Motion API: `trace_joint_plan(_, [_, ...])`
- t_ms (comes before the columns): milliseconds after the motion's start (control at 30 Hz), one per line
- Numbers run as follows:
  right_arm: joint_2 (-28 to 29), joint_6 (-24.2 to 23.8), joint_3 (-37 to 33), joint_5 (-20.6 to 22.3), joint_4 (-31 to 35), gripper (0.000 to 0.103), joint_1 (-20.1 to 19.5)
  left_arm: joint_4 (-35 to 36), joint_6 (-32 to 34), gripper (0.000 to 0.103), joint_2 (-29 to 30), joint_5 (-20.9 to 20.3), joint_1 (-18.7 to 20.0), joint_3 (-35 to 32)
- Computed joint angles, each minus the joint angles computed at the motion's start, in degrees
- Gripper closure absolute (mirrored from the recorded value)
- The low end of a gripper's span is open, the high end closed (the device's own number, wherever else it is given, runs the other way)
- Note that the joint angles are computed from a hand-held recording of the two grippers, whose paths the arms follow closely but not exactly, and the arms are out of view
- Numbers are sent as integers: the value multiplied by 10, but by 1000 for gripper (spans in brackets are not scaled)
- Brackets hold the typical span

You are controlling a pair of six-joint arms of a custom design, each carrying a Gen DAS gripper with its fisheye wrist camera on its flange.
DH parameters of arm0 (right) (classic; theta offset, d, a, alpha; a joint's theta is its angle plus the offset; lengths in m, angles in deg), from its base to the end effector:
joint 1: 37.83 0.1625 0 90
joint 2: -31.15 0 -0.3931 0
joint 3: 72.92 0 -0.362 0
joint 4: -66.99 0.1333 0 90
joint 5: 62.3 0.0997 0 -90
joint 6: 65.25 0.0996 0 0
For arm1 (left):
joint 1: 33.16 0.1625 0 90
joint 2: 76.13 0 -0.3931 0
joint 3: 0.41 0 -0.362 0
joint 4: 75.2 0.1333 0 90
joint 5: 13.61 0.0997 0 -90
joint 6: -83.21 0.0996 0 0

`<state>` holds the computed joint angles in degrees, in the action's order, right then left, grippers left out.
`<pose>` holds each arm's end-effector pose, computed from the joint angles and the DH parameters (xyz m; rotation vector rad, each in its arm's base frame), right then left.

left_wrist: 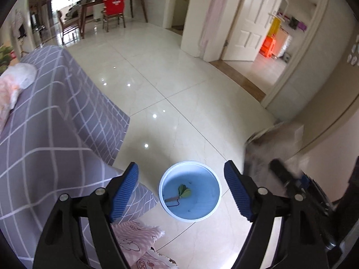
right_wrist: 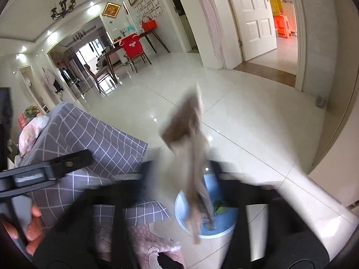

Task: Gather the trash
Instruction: 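Carry both items over the blue bucket and open both tools to drop them, then grasp the white bottle with the left tool while the right tool grasps the white bag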

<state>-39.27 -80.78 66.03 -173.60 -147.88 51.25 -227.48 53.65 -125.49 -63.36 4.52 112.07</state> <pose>0.0907 -0.3982 0.2275 0.0651 -2.3977 1.2007 -0.2894 -0.4732 0.0604 0.5074 2.4863 -0.5953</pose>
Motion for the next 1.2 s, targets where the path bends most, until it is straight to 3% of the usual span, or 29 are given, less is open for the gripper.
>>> trace_joint_plan(333, [-24,34,5,-4,38,23,26,-4,6,25,-32,18,-23,24])
trace_joint_plan(533, [-31,41,-9,-10,72,23,93,3,27,25,-106,98,-60,76])
trace_joint_plan(733, [14,50,-60,-6,121,23,170,139,-25,25,-234,195,-64,107])
trace_joint_plan(833, [52,53,-97,-3,146,23,204,252,-103,25,-307,237,-49,108])
trace_joint_plan(933, [93,53,-140,1,175,23,233,312,-148,25,-360,253,-26,110])
trace_joint_plan(1067, [148,56,-197,0,215,23,259,321,-135,25,-405,241,22,113])
trace_joint_plan(1200, [196,63,-250,-11,248,23,275,265,-84,25,-417,223,59,134])
